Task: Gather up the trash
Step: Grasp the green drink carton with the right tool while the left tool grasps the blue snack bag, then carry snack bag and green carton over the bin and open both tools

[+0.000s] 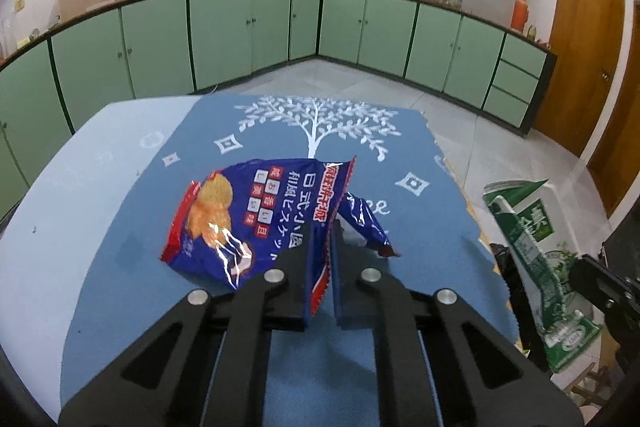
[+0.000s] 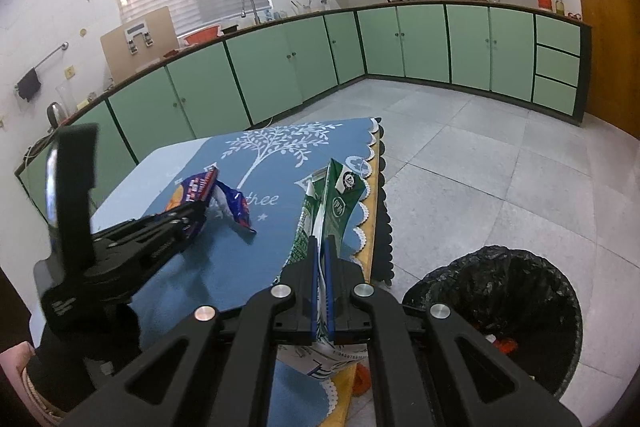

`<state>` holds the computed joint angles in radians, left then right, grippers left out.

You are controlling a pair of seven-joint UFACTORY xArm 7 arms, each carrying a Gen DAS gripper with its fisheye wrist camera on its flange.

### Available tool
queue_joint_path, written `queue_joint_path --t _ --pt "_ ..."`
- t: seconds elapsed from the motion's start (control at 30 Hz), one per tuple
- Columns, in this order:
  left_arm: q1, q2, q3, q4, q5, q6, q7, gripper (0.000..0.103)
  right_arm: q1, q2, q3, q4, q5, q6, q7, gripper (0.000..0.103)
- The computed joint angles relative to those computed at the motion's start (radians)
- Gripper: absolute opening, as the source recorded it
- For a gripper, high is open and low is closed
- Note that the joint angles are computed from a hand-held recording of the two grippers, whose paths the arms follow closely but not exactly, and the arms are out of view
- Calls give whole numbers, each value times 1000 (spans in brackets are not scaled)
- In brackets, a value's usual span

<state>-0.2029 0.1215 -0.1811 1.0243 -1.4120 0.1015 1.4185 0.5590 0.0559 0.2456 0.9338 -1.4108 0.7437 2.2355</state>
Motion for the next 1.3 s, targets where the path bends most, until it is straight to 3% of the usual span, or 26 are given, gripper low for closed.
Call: queue_joint_path --t 0.13,0.23,0.6,0.83,1.03,1.13,1.3 --pt "15 -92 28 -45 -155 83 119 5 8 -15 8 -6 12 34 -9 3" --pt "7 -161 59 -86 -197 148 152 4 15 -48 21 -27 28 68 -11 3" --pt "-89 -364 66 -214 -208 357 133 1 -22 -299 99 -265 195 169 -2 3" --pt "-196 -322 -5 -211 -240 361 135 0 -72 -482 141 -454 354 169 -44 3" --pt "-268 -197 -64 -157 -281 320 179 0 -133 -591 157 -593 414 95 -61 3" --pt "-307 -97 -92 -105 -266 259 182 1 -189 -621 153 -656 400 14 -50 3" --pt "-346 93 -113 14 -84 174 31 3 -338 -591 146 -732 270 -180 32 3"
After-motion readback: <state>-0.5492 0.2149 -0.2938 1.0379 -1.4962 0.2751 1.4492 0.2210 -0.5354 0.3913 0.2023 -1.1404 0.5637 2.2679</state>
